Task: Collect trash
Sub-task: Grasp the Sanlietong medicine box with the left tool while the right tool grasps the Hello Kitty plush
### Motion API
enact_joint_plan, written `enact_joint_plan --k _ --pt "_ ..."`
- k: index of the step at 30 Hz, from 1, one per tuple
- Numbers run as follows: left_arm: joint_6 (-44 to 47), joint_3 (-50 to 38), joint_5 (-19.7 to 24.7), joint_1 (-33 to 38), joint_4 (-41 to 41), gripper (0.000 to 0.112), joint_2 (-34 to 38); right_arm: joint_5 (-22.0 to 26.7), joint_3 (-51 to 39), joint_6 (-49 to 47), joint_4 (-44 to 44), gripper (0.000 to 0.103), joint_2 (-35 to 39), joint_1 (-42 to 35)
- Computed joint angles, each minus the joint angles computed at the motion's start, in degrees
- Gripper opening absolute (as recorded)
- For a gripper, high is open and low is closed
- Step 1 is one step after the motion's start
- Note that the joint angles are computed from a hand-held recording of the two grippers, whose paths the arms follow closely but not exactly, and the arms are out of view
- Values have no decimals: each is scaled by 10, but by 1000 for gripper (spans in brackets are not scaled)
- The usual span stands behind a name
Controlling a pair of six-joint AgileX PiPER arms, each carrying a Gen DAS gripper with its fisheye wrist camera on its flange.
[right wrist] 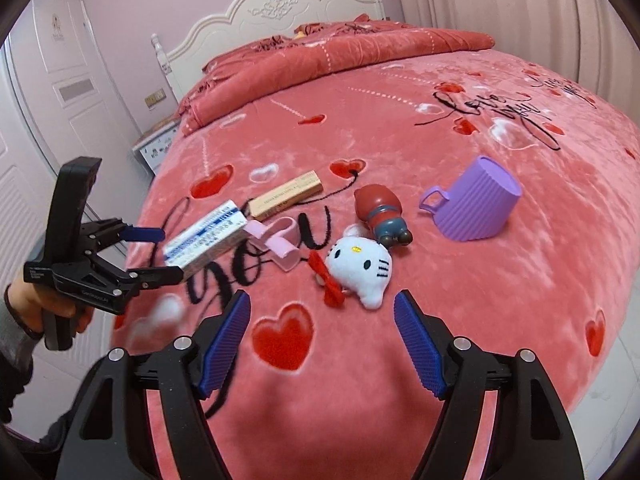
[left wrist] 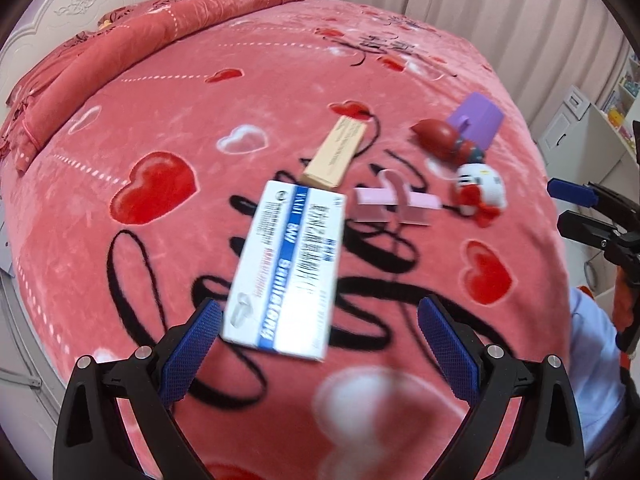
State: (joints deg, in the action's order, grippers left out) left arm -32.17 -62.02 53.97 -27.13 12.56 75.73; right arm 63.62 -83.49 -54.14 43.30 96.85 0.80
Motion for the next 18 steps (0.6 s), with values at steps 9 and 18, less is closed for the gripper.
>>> enact_joint_plan --k 9,18 --pt "117 42 -84 69 -71 97 9 -70 -43 18 -46 74 78 51" --pt "111 53 -122 65 -33 75 33 -105 -62 7 -61 50 126 81"
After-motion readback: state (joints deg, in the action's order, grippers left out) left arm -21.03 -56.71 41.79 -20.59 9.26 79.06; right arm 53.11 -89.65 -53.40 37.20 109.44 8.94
